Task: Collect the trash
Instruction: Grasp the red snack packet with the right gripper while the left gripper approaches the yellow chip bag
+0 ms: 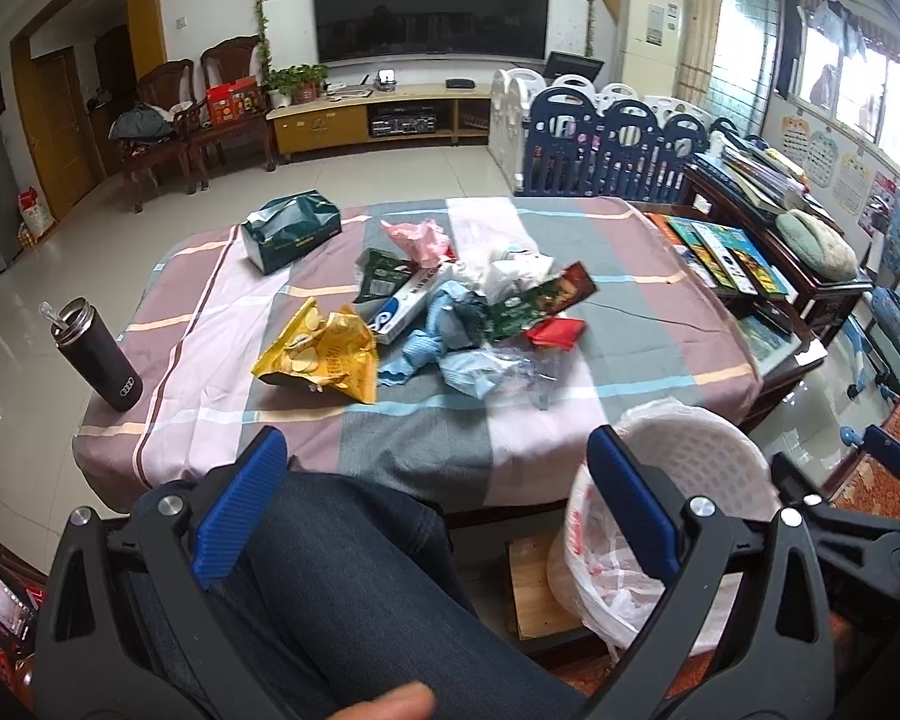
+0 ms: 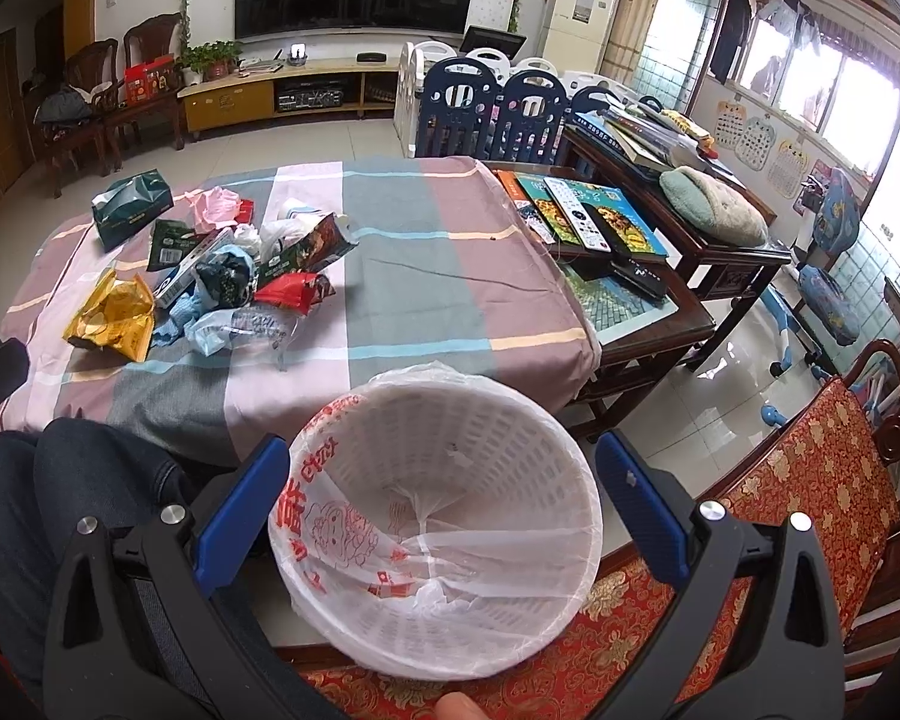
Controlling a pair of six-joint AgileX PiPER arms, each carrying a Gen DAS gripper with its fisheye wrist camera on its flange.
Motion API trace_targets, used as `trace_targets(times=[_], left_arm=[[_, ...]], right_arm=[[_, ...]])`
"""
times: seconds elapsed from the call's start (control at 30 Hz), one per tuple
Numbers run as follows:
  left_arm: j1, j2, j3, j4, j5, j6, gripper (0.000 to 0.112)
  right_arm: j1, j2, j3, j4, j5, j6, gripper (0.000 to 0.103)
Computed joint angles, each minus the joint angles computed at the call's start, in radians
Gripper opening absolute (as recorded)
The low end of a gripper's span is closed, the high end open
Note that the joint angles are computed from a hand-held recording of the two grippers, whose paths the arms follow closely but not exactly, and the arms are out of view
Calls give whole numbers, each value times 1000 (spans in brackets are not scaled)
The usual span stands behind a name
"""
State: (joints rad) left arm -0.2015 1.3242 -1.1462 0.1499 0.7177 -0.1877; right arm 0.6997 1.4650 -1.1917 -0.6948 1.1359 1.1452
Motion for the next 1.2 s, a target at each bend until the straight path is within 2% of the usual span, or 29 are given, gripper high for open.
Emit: trace_targets(times=[0.07, 0.13, 0.2, 0.23, 0.27, 0.37, 0.47, 0.53, 0.63, 0.7, 0.8, 0.83, 0.9, 0.97, 1.03, 1.2], left_arm=[[59, 47, -11, -22, -18, 13, 100], [139, 93, -21, -79, -35, 53, 100], [226, 145, -29, -126, -57, 84, 98], [253, 157, -30, -144, -65, 98, 97], [290, 182, -33, -167, -75, 110, 92], [356, 244, -42, -224, -91, 148, 81], [389, 317, -55, -252, -106, 174, 79], [397, 367, -72, -243, -104, 165, 79], [404, 423, -107, -241, -97, 154, 82], [409, 470, -147, -245, -92, 150, 86], [412, 543, -232, -250, -79, 139, 89], [415, 567, -263, -263, -73, 147, 90], [420, 641, -360, -308, -44, 178, 93], [421, 720, -469, -336, -4, 194, 94], [418, 802, -588, -327, 43, 174, 94], [412, 969, -847, -276, 144, 105, 94]], right_arm=[[-65, 23, 9, 26, -58, -17, 100], [-164, 40, 30, 119, -191, -90, 100], [-237, 85, 25, 216, -287, -173, 91], [-270, 127, 10, 268, -327, -212, 77], [-285, 166, -11, 299, -348, -235, 70], [-307, 286, -88, 367, -437, -310, 69], [-308, 437, -253, 374, -438, -345, 69], [-338, 533, -376, 461, -441, -408, 70], [-382, 679, -576, 602, -413, -474, 81], [-389, 772, -724, 624, -343, -480, 83], [-371, 920, -980, 565, -178, -477, 83], [-365, 947, -1022, 552, -157, -484, 83], [-351, 978, -1076, 517, -122, -497, 74], [-349, 993, -1091, 505, -99, -524, 41], [-361, 976, -1040, 528, -130, -541, 32], [-379, 891, -856, 507, -230, -508, 30]])
